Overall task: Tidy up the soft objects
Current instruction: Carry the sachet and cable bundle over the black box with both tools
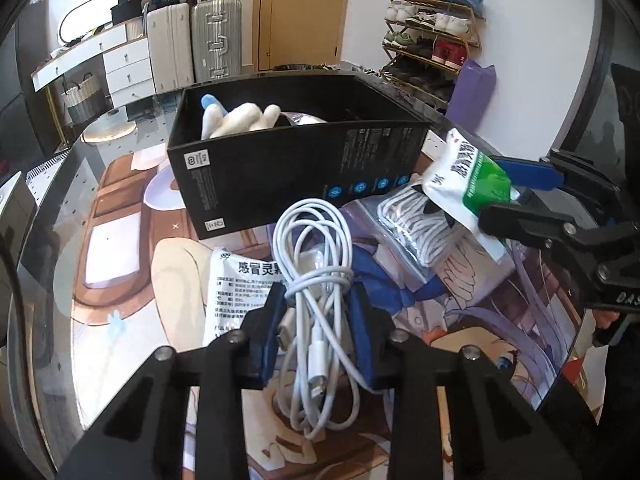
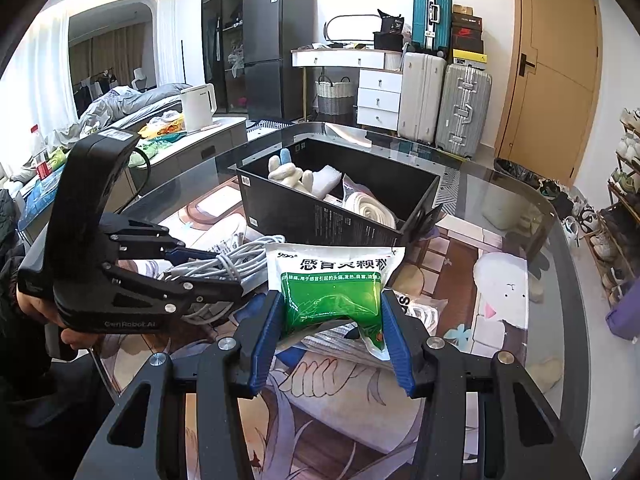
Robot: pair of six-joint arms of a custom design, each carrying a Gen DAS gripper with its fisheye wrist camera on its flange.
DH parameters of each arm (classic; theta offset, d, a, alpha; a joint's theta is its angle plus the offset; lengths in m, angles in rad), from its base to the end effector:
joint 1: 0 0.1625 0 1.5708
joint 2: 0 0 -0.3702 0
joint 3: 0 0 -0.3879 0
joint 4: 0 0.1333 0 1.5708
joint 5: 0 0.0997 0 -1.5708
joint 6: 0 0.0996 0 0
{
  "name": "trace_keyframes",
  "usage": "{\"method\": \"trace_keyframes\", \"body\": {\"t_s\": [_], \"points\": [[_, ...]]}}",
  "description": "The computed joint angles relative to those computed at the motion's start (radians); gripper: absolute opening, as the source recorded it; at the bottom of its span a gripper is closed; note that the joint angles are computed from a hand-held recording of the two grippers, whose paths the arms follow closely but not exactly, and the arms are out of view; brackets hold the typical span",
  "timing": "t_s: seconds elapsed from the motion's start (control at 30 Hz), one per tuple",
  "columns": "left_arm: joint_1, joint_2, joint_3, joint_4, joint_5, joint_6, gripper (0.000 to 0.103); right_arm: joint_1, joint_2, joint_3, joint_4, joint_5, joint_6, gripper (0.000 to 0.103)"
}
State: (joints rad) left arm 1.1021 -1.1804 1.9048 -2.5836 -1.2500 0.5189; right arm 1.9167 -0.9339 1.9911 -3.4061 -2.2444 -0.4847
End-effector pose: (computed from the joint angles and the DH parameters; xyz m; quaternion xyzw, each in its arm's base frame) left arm -0.1032 -0.5685 0.1855 0.4428 0.8711 -0.1378 0.1616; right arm 0.2488 -0.4805 0.1368 0.2376 -0.8496 0.3359 0.3299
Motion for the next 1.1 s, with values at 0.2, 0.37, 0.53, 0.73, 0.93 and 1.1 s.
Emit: {"method": "trace_keyframes", "body": {"t_s": [0.2,0.37,0.53,0.73,0.93,1.1], "points": [[-0.008,-0.029,0.024,-0.027,-0.012,0.005,0.03,0.004,-0.008,0.01,-0.031,0.011,-0.012,0.048],[-0.012,-0.061,0.036,-0.055,-0.034,0.014,0.03,0.009,-0.008,0.012,-0.052,0.023,-0.025,0.048],[-0.014,-0.072,0.021,-0.075,-0.052,0.015,0.03,0.012,0.002,0.002,-0.058,0.024,-0.033,0.048],[-0.032,-0.065,-0.019,-0.085,-0.061,0.012,0.031,0.016,0.011,-0.024,-0.072,0.013,-0.022,0.048],[-0.027,-0.032,-0.085,-0.08,-0.067,0.017,0.031,0.003,-0.006,-0.05,-0.049,0.047,0.043,0.048],[-0.018,0.013,-0.145,-0.077,-0.07,0.008,0.031,0.007,0.016,-0.099,-0.055,0.023,0.035,0.048]]}}
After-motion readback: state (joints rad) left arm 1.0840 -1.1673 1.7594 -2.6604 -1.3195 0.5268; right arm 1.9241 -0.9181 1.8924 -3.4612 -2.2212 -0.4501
